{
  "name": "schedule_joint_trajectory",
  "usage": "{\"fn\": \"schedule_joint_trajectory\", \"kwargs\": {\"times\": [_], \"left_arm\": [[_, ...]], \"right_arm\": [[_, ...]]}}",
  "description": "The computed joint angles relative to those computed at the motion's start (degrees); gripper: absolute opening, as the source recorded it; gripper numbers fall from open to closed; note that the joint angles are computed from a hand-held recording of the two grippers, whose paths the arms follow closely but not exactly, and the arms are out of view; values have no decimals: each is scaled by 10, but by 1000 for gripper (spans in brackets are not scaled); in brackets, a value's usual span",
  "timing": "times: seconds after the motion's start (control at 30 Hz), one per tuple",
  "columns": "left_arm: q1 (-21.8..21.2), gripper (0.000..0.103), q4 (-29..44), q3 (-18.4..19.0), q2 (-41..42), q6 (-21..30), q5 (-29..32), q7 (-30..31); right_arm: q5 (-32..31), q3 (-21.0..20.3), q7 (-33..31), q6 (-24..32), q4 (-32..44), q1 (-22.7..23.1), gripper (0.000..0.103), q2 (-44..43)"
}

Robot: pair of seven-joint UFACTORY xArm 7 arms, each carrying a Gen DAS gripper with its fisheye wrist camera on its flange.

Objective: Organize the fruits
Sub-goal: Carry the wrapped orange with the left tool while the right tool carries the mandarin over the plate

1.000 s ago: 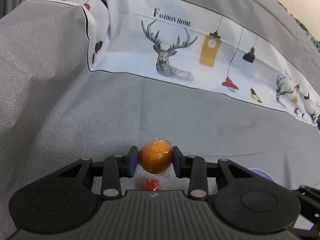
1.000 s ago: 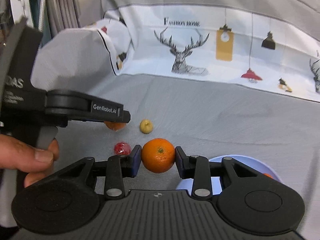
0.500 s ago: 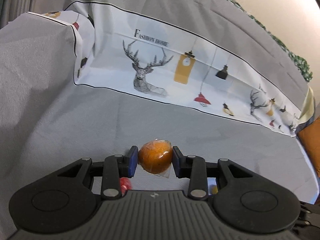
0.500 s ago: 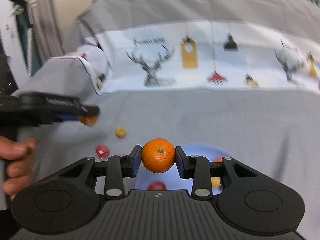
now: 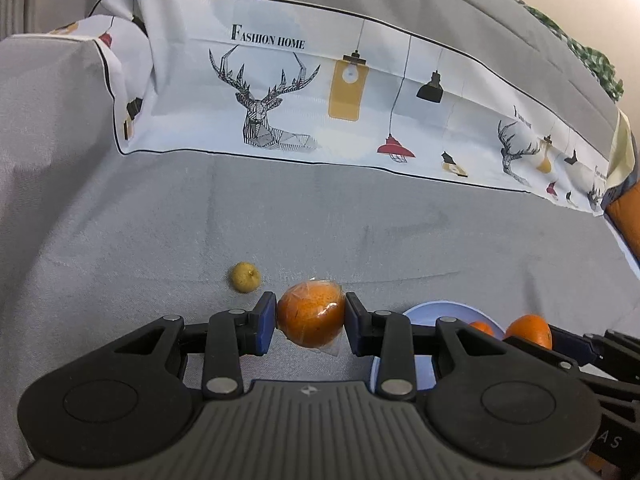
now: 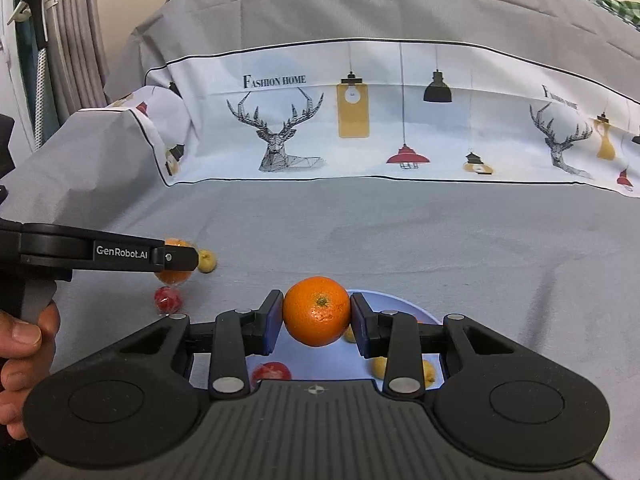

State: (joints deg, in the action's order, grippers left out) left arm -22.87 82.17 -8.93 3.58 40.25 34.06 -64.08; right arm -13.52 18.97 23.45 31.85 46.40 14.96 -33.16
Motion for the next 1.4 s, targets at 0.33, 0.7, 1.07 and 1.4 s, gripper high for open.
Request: {"fn": "schedule_joint_trajectory", "kwargs": {"times": [0.33,0.7,1.07,1.4], "left_arm": [[-3,40,5,2,7,-2,-1,4],[-13,40,21,3,19,-17,26,9],[-62,40,63,1,73,-37,61,136],[-86,40,57,15,90,-86,38,208]], "right_arm": [[-26,13,50,3,-4,-43,38,-16],[-46,10,104,37,-4,-68,38,-25],[-46,4,88,95,15,-43,38,3],[-38,-9,69,137,23,-25,38,15]]}}
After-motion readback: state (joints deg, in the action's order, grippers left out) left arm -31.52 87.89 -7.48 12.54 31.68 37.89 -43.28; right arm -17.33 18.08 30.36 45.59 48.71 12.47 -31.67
